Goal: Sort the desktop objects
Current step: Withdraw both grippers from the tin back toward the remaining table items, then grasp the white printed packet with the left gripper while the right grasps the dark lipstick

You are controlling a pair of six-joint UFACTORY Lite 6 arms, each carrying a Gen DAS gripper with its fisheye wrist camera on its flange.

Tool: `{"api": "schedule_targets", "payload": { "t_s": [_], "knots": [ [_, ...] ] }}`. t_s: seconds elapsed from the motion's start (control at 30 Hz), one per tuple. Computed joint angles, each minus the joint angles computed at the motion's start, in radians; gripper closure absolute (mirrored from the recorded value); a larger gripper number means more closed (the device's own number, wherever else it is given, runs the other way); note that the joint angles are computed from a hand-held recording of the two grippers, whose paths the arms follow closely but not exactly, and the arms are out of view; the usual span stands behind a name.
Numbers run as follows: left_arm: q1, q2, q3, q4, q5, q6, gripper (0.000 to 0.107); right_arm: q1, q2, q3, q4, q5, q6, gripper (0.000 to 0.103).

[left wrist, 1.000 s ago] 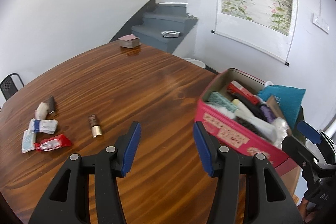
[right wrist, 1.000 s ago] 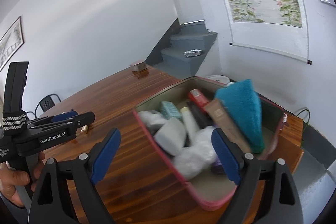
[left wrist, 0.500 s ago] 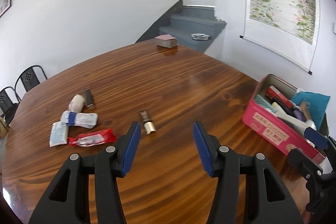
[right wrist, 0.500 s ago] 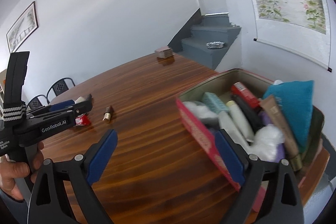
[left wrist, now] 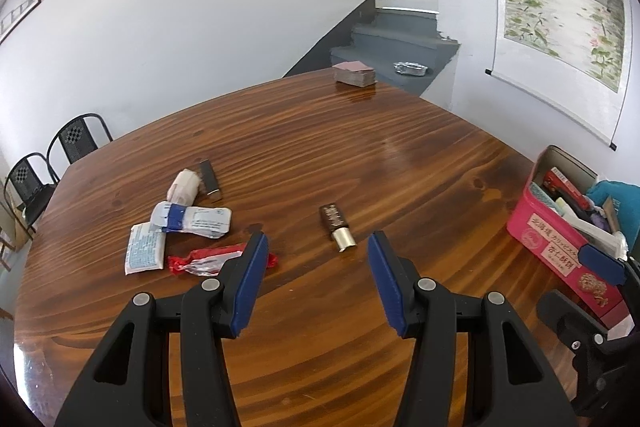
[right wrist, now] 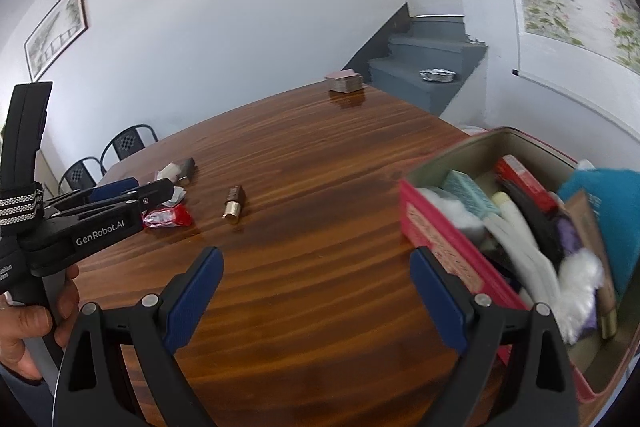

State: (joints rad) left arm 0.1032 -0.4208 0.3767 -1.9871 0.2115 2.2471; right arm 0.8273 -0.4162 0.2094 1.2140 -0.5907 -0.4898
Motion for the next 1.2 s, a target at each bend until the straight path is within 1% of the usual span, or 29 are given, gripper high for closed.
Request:
{"api": "schedule_targets", "payload": {
  "t_s": [0.13,0.2,0.23,0.3,0.47,0.6,0.7,0.87,0.97,1.03,1.2],
  "knots": [
    [0.059,0.044,0.024,0.027,0.031,-0.005,0.051,-0.017,0.127,0.084,-0.089,0.014,0.064,0.007],
    [0.095,0.073,0.043,0.076,0.052,-0.039,0.051,-0.030,0.187,0.132,-0.140,0.030,0.093,0.007],
    [0.120,0.098,0.060,0.121,0.071,-0.072,0.051,-0.033,0.216,0.157,-0.153,0.033,0.096,0.007],
    [0.176,0.155,0.099,0.149,0.095,-0.091,0.051,-0.035,0.263,0.202,-0.160,0.038,0.082,0.007],
    [0.297,0.287,0.197,0.139,0.125,-0.060,0.051,-0.057,0.378,0.309,-0.224,0.073,0.096,0.007],
    [0.379,0.426,0.310,0.115,0.121,-0.034,0.051,-0.088,0.482,0.400,-0.285,0.106,0.126,0.006],
    [0.442,0.525,0.401,0.185,0.134,-0.111,0.051,-0.111,0.542,0.457,-0.332,0.127,0.163,0.006],
    [0.515,0.671,0.544,0.322,0.172,-0.255,0.051,-0.145,0.612,0.524,-0.408,0.153,0.227,0.006],
    [0.544,0.747,0.620,0.414,0.197,-0.367,0.051,-0.159,0.627,0.524,-0.468,0.156,0.289,0.006],
    [0.544,0.792,0.657,0.414,0.188,-0.380,0.051,-0.167,0.638,0.518,-0.508,0.158,0.331,0.006],
    [0.510,0.888,0.729,0.360,0.128,-0.345,0.051,-0.191,0.632,0.499,-0.583,0.170,0.404,0.006]
  ]
}}
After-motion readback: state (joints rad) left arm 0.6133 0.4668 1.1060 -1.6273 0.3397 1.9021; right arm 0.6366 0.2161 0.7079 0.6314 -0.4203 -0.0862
